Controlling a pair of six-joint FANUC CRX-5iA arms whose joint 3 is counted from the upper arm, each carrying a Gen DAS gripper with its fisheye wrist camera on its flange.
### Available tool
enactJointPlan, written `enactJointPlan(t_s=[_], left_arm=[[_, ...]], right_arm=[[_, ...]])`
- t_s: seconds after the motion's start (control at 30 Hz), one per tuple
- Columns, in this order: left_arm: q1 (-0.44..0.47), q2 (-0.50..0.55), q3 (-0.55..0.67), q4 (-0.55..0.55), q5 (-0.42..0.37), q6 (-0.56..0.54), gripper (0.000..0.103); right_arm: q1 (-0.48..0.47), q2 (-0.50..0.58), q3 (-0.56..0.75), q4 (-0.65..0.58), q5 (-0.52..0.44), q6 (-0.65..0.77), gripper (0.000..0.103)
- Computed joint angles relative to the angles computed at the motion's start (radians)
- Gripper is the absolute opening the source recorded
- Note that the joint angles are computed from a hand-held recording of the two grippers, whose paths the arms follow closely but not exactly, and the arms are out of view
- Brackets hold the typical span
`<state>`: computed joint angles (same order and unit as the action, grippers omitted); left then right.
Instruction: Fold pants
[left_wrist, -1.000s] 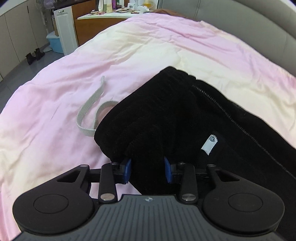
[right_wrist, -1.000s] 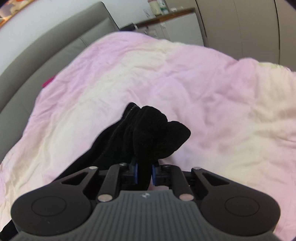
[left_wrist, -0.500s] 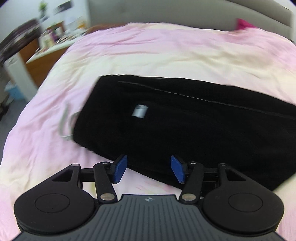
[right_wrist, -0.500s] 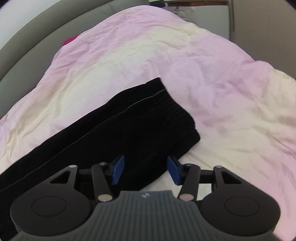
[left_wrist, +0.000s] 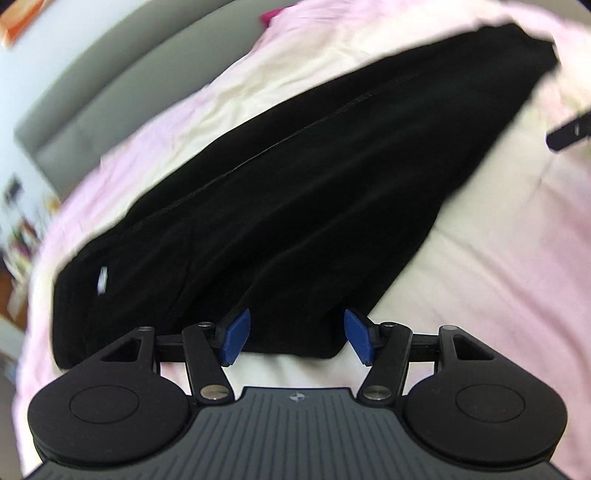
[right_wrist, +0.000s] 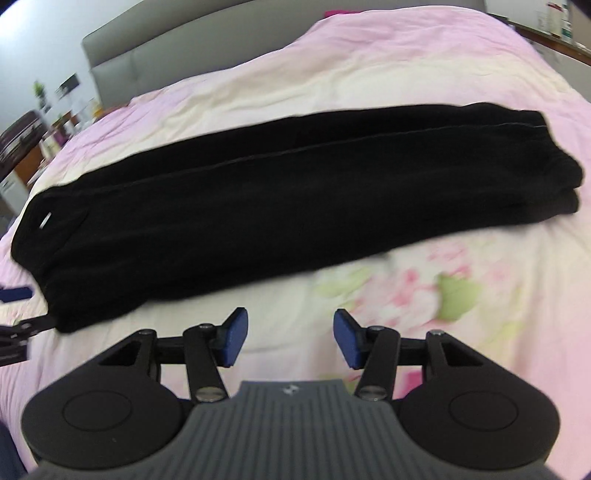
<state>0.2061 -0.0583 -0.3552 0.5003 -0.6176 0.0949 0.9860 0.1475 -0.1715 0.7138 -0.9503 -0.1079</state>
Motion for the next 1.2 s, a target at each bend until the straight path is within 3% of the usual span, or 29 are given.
enactJointPlan(t_s=[0.03, 0.07, 0.1, 0.13, 0.27, 0.33, 0.4, 0.5, 0.6, 0.77, 0.87, 0.9, 0.97, 1.1, 1.2], left_arm=[[-0.022, -0.006, -0.026, -0.023, 0.069, -0.013, 0.055], [-0.037, -0.005, -0.038, -0.048, 0.114, -0.013, 0.032], [-0.043, 0.004, -0.034, -0.060, 0.115, -0.015, 0.026], [-0.045, 0.005, -0.039, -0.044, 0.121, -0.023, 0.014], [-0.039, -0.030, -0.075, 0.014, 0.144, -0.206, 0.008], [-0.023, -0.004, -0.009, -0.088, 0.030, -0.144, 0.007], [-0.024, 0.024, 0.014, -0.129, -0.002, -0.125, 0.007], [-0.028, 0.069, 0.078, -0.182, -0.077, 0.001, 0.007], [-0.011, 0.088, 0.116, -0.155, -0.149, 0.024, 0.009], [0.060, 0.174, 0.300, -0.122, -0.430, 0.114, 0.028], [0.118, 0.222, 0.379, -0.074, -0.504, 0.158, 0.028], [0.130, 0.242, 0.413, -0.068, -0.511, 0.184, 0.030], [0.150, 0.289, 0.486, -0.057, -0.497, 0.225, 0.042], [0.172, 0.417, 0.676, -0.055, -0.431, 0.360, 0.054], [0.176, 0.518, 0.823, -0.081, -0.364, 0.445, 0.071]], right_arm=[[0.011, 0.010, -0.001, 0.010, 0.018, -0.023, 0.049], [0.018, 0.016, -0.002, 0.016, 0.037, -0.036, 0.049], [0.025, 0.022, -0.002, 0.023, 0.050, -0.046, 0.049], [0.031, 0.029, -0.002, 0.031, 0.059, -0.057, 0.049], [0.045, 0.048, 0.010, 0.021, 0.072, -0.037, 0.049], [0.053, 0.057, 0.018, 0.013, 0.065, -0.019, 0.049], [0.056, 0.059, 0.013, 0.020, 0.064, -0.023, 0.049], [0.049, 0.072, 0.021, 0.022, 0.070, -0.026, 0.049], [0.053, 0.070, 0.026, 0.015, 0.056, -0.009, 0.049], [0.054, 0.066, 0.047, -0.009, 0.033, 0.045, 0.049], [0.051, 0.073, 0.070, -0.001, 0.018, 0.101, 0.049], [0.048, 0.076, 0.079, -0.001, 0.016, 0.121, 0.049], [0.036, 0.086, 0.105, -0.007, 0.020, 0.165, 0.049], [0.002, 0.142, 0.201, -0.022, 0.002, 0.281, 0.049], [-0.029, 0.206, 0.300, -0.034, 0.000, 0.379, 0.049]])
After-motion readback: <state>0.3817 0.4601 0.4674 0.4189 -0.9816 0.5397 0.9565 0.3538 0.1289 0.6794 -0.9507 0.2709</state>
